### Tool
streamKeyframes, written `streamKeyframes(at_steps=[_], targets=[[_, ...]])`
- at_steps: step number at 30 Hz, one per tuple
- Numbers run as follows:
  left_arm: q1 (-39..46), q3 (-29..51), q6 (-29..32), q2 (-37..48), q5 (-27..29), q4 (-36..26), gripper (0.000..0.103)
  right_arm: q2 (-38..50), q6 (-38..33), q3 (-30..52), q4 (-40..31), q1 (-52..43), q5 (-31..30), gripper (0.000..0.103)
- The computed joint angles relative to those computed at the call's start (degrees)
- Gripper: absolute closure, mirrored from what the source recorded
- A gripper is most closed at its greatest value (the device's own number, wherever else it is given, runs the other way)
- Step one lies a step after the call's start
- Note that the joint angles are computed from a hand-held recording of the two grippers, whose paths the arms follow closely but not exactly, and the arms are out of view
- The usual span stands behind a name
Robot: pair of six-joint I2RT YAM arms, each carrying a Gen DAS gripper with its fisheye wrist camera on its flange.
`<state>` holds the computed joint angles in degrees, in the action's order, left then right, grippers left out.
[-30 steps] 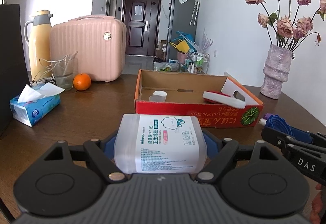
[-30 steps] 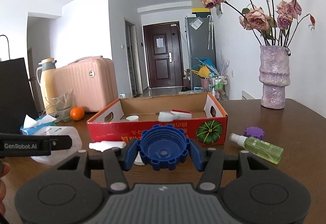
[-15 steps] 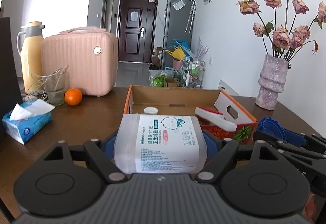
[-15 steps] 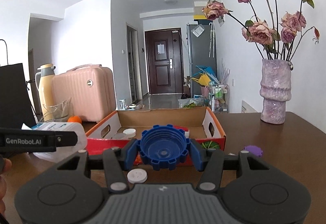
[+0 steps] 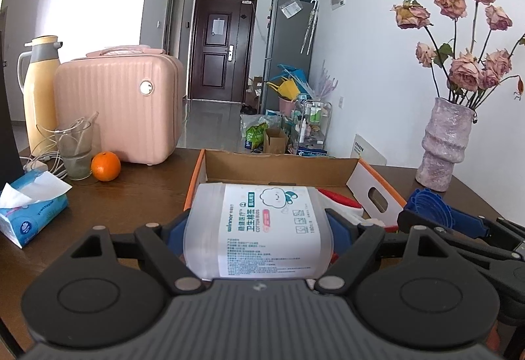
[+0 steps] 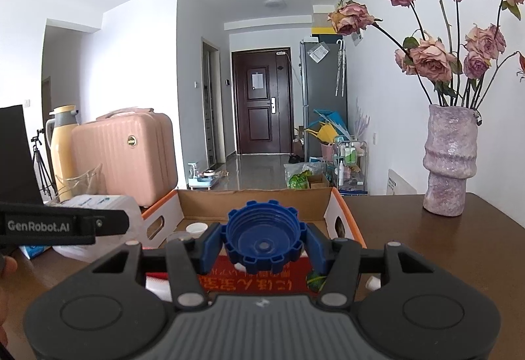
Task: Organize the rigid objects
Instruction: 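Carry the wipes container and blue cap over the cardboard box with both grippers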
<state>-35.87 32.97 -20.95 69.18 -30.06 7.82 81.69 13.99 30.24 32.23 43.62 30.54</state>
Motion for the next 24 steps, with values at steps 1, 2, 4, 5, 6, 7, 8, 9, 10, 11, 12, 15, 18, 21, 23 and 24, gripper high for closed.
streamKeyframes(at_steps=[1, 2, 4, 5, 6, 7, 8, 9, 10, 11, 12, 15, 18, 21, 23, 24], targets=[[0.4, 0.6, 0.1, 0.9, 0.2, 0.4, 0.020, 0.6, -0.3, 0.7, 0.0, -0.8, -0.6, 0.050], [0.7, 1.1, 0.2, 1.7, 0.3, 0.9, 0.020, 1.3, -0.4, 1.3, 0.2, -1.2, -0.9, 0.050], [1.4, 2.0, 0.2, 3.1, 0.9, 1.6, 0.020, 2.6, -0.7, 2.5, 0.4, -2.0, -1.4, 0.050], [1.8, 2.5, 0.3, 3.9, 1.2, 2.1, 0.020, 3.3, -0.8, 3.2, 0.5, -2.6, -1.9, 0.050], [2.1, 2.9, 0.5, 4.7, 1.4, 2.6, 0.020, 4.1, -0.8, 3.9, 0.5, -3.2, -2.4, 0.050], [2.3, 3.5, 0.6, 5.5, 1.5, 3.1, 0.020, 4.6, -0.9, 4.4, 0.7, -3.6, -2.7, 0.050], [2.6, 4.0, 0.8, 6.3, 1.7, 3.6, 0.020, 5.4, -1.1, 5.0, 0.9, -4.2, -3.2, 0.050], [3.0, 4.4, 0.9, 7.1, 2.0, 4.1, 0.020, 6.0, -1.2, 5.4, 1.0, -4.8, -3.7, 0.050], [3.3, 4.9, 1.0, 8.0, 2.3, 4.6, 0.020, 6.7, -1.3, 5.9, 1.1, -5.2, -4.2, 0.050], [3.7, 5.5, 1.0, 8.9, 2.5, 5.0, 0.020, 7.5, -1.4, 6.6, 1.2, -5.8, -4.7, 0.050], [4.2, 6.2, 1.1, 9.8, 2.9, 5.3, 0.020, 8.3, -1.5, 7.2, 1.1, -6.3, -5.1, 0.050], [5.5, 8.0, 1.0, 12.4, 4.3, 6.0, 0.020, 10.7, -1.5, 9.0, 1.2, -8.0, -6.5, 0.050], [6.9, 9.9, 1.1, 15.1, 5.8, 6.3, 0.020, 12.9, -1.5, 11.0, 1.1, -9.9, -8.2, 0.050], [7.9, 11.9, 1.1, 18.0, 6.9, 6.4, 0.020, 15.2, -1.5, 12.9, 1.2, -11.2, -9.4, 0.050], [8.6, 13.0, 1.2, 19.6, 7.6, 6.5, 0.020, 16.6, -1.4, 14.5, 1.0, -11.9, -10.0, 0.050], [8.9, 13.6, 1.3, 20.4, 7.7, 6.6, 0.020, 17.3, -1.4, 15.2, 0.8, -12.4, -10.4, 0.050]])
